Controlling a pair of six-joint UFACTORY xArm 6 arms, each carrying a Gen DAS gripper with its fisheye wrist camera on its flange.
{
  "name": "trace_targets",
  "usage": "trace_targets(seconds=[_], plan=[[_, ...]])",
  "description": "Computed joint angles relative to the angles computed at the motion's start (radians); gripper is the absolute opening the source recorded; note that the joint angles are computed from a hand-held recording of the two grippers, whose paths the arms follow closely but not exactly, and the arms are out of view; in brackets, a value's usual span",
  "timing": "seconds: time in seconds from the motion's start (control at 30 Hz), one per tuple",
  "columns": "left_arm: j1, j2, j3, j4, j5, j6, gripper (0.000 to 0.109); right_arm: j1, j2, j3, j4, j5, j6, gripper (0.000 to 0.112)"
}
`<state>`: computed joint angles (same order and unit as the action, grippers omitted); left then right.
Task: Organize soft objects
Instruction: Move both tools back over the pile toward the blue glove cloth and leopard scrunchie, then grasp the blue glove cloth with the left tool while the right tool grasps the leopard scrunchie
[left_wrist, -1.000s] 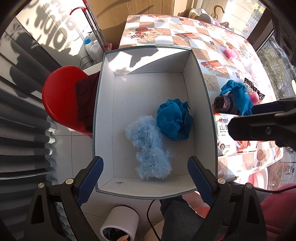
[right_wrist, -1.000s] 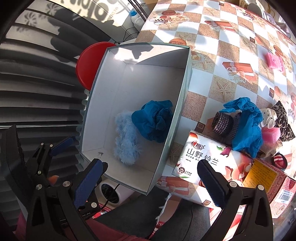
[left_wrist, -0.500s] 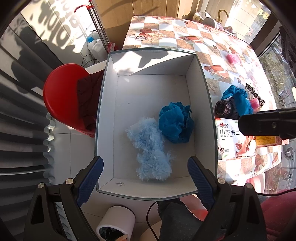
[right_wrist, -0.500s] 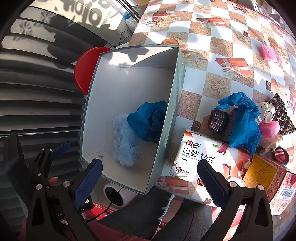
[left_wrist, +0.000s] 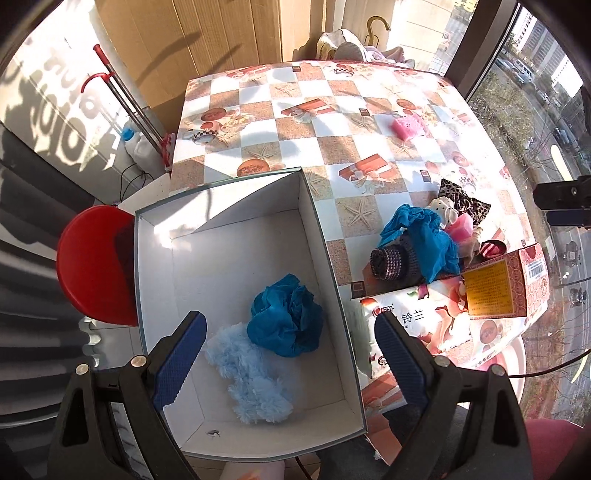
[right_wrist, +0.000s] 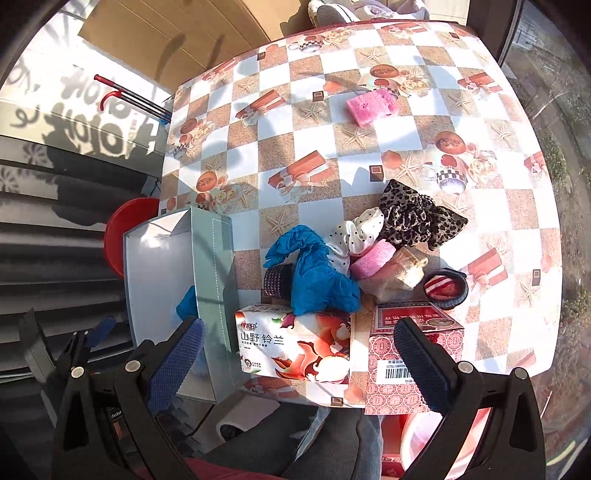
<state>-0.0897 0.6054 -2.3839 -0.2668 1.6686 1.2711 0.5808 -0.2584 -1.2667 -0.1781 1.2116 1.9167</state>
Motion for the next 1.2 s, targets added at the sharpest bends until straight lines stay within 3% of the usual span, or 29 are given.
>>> trace_targets(seconds=[0.2,0.3,0.4,0.53,0.63,0.77,0.9,1.0,1.07,1.2], plan=[[-0.097,-0.190,0.333,0.051,-0.127,0.039,0.094,0.020,-0.258,0.223,0.017,0.150,0.158,0.103],[-0.146,-0.260,0.465,0.092,-0.192,0.052,0.094,-0.023,-0.369,0.379,0.081,0.117,0.134,0.103],[-0.198,-0.308,0.567,0.136,-0.235,0.059,0.094,-0.094,-0.426,0.514,0.160,0.035,0.015,0.103],[-0.266,-0.381,0.727,0.212,-0.313,0.067,0.094,-0.193,-0.401,0.613,0.255,-0.086,-0.216,0.103],[-0.308,-0.430,0.851,0.275,-0.402,0.059,0.094,-0.253,-0.339,0.635,0.294,-0.163,-0.364,0.103],[-0.355,-0.447,0.934,0.350,-0.454,0.025,0.094,-0.312,-0.235,0.626,0.323,-0.231,-0.520,0.103],[-0.388,-0.480,1.054,0.430,-0.622,0.005,0.094,-0.342,-0.141,0.625,0.399,-0.278,-0.655,0.103],[-0.403,-0.450,1.045,0.432,-0.726,-0.036,0.095,-0.341,-0.158,0.645,0.369,-0.261,-0.635,0.103],[-0.415,-0.384,0.957,0.425,-0.741,-0.117,0.095,-0.340,-0.206,0.662,0.308,-0.191,-0.564,0.103],[-0.428,-0.225,0.675,0.377,-0.661,-0.273,0.095,-0.349,-0.408,0.772,0.254,-0.082,-0.401,0.103]])
